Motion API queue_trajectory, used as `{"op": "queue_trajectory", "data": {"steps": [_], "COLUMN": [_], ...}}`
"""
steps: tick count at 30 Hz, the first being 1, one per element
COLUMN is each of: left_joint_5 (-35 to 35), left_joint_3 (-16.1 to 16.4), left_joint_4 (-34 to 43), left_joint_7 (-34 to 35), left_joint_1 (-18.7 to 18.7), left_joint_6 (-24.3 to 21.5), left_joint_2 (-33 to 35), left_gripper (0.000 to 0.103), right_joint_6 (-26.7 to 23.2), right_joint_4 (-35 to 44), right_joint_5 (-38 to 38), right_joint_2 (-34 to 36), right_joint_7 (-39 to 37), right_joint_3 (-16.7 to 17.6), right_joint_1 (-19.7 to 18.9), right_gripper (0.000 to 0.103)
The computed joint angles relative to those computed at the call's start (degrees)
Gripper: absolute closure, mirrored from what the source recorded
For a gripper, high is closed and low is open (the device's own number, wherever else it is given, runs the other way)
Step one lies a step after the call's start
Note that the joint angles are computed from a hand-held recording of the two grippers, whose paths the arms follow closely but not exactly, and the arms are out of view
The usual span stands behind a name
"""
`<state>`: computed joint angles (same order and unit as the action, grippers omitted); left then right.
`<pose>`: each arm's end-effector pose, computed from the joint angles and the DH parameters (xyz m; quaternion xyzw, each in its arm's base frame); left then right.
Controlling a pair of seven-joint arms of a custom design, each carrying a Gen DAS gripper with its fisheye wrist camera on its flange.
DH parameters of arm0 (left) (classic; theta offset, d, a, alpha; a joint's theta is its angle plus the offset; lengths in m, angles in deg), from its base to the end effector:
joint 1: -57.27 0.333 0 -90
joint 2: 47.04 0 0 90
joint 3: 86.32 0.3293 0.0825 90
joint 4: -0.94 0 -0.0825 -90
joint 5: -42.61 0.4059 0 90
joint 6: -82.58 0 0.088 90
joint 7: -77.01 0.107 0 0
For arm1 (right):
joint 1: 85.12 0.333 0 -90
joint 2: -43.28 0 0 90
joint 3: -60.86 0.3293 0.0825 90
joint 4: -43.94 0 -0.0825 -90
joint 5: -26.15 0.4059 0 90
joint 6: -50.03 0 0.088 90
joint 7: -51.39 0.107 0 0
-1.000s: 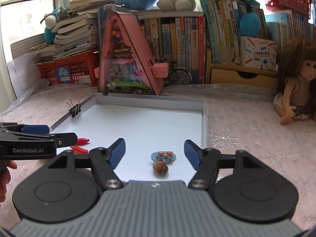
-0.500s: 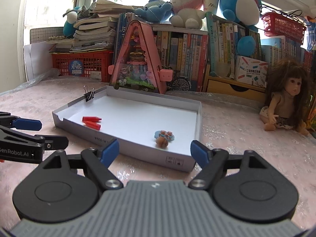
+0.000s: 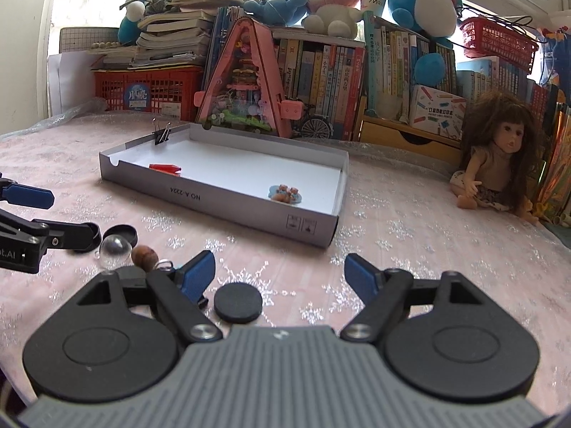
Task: Organize rigid objects
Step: 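Move both tools back to the black lids and pucks, then grasp a black lid with the left tool while the right tool grasps a black puck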
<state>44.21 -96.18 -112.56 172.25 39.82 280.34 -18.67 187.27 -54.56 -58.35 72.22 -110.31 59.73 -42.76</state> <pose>0.6112 -0.3037 0.3325 -0.4361 0.7658 -0.4073 0.2399 0.5407 0.4653 0.3154 -0.5910 0.6297 -0.4038 0.3020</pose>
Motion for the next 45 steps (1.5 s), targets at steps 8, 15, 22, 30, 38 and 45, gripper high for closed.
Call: {"op": "queue_trajectory", "data": {"steps": [8,15,22,30,38,45], "left_joint_5": [0.87,2.41,1.00,-0.14,-4.35,-4.11], "left_joint_3": [-1.25,-2.09,0.63,1.69,5.58,3.86], "left_joint_4": [0.08,1.10,1.39,1.92,2.42,2.53], "left_joint_7": [-0.93,-1.95,-1.38,-0.66,0.32,0.69], "left_joint_1": [1.60,2.55,-0.36,-1.56,-5.73,-4.23], "left_joint_6": [-1.68,-2.42,-1.44,-1.60,-1.48,-1.32], "left_joint_2": [0.56,1.56,1.90,2.14,2.31,2.53], "left_gripper": [0.030,0.038,0.051,0.051,0.053,0.058], "right_joint_6": [-1.32,-1.97,-0.89,0.40,-2.26,0.27], "right_joint_4": [-0.69,0.01,1.57,2.57,2.41,3.32], "right_joint_5": [1.30,3.00,3.04,3.41,6.31,5.55], "right_joint_2": [0.05,0.86,1.98,2.70,2.59,3.25], "right_joint_7": [-0.68,-3.24,-5.02,-5.36,-5.86,-6.61], "right_joint_3": [0.25,0.25,-0.23,-0.97,-1.29,-1.23], "right_joint_1": [0.48,0.83,1.35,1.77,2.25,1.99], "right_gripper": [0.016,0.016,0.016,0.022,0.030,0.037]}}
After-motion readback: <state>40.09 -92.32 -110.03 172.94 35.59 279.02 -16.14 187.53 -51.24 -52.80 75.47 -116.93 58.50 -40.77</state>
